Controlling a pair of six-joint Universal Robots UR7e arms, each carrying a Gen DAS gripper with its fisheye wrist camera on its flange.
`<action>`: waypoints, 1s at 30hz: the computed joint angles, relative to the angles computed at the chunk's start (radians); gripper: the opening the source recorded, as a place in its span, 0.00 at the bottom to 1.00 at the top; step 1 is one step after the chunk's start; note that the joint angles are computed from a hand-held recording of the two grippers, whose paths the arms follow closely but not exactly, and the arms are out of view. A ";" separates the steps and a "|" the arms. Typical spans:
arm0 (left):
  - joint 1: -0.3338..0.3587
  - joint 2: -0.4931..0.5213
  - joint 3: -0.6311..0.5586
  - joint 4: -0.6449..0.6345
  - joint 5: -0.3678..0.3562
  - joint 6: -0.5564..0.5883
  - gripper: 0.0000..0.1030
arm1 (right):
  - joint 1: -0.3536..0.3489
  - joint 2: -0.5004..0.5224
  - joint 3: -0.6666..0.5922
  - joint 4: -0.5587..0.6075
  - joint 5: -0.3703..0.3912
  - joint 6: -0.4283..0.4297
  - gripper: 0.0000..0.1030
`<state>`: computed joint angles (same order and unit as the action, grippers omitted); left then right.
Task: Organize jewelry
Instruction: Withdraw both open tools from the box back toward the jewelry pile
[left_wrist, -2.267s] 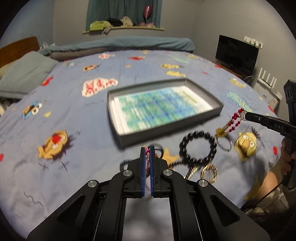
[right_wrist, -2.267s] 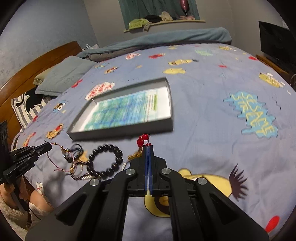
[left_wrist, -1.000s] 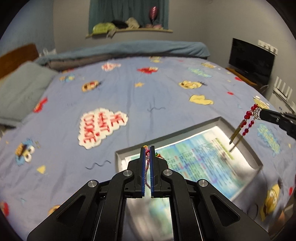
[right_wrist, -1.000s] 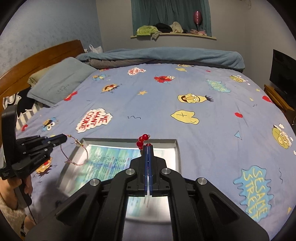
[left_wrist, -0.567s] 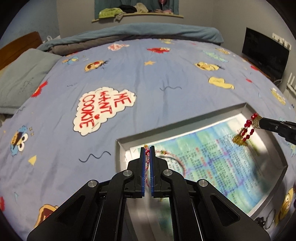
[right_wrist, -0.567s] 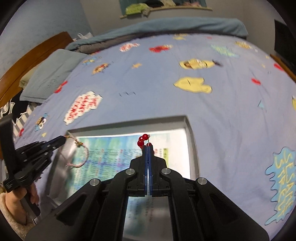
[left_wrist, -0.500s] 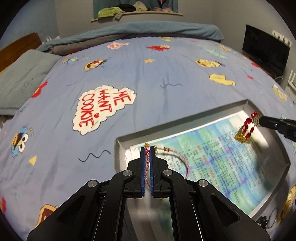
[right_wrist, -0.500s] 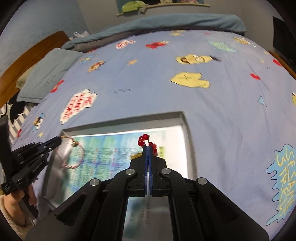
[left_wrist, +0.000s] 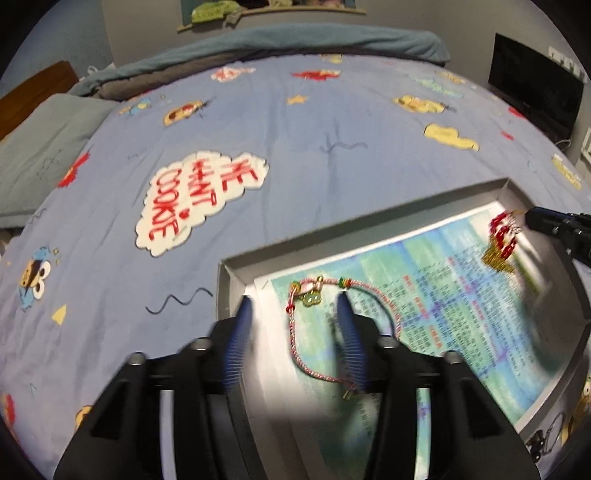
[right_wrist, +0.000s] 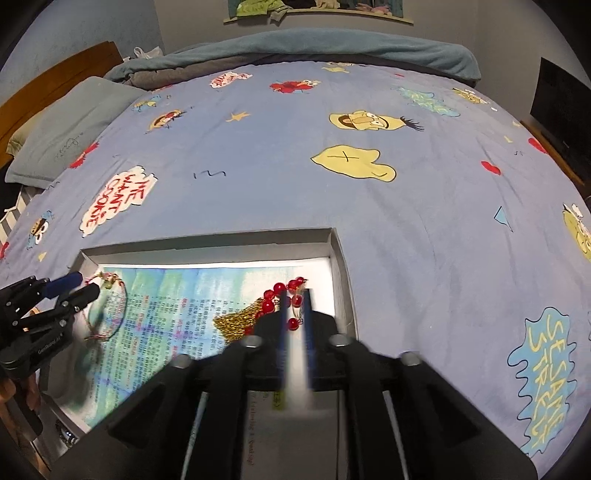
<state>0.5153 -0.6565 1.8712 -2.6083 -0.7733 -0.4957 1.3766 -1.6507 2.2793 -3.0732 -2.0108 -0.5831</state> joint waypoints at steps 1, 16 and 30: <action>-0.007 -0.005 0.008 -0.021 0.009 0.003 0.60 | 0.005 -0.003 0.004 -0.012 -0.001 -0.006 0.32; -0.102 -0.085 0.101 -0.110 0.090 -0.030 0.89 | 0.052 -0.123 0.093 -0.135 0.013 -0.081 0.95; -0.195 -0.172 0.202 -0.095 0.079 -0.065 0.91 | 0.028 -0.314 0.206 -0.129 0.069 -0.106 0.95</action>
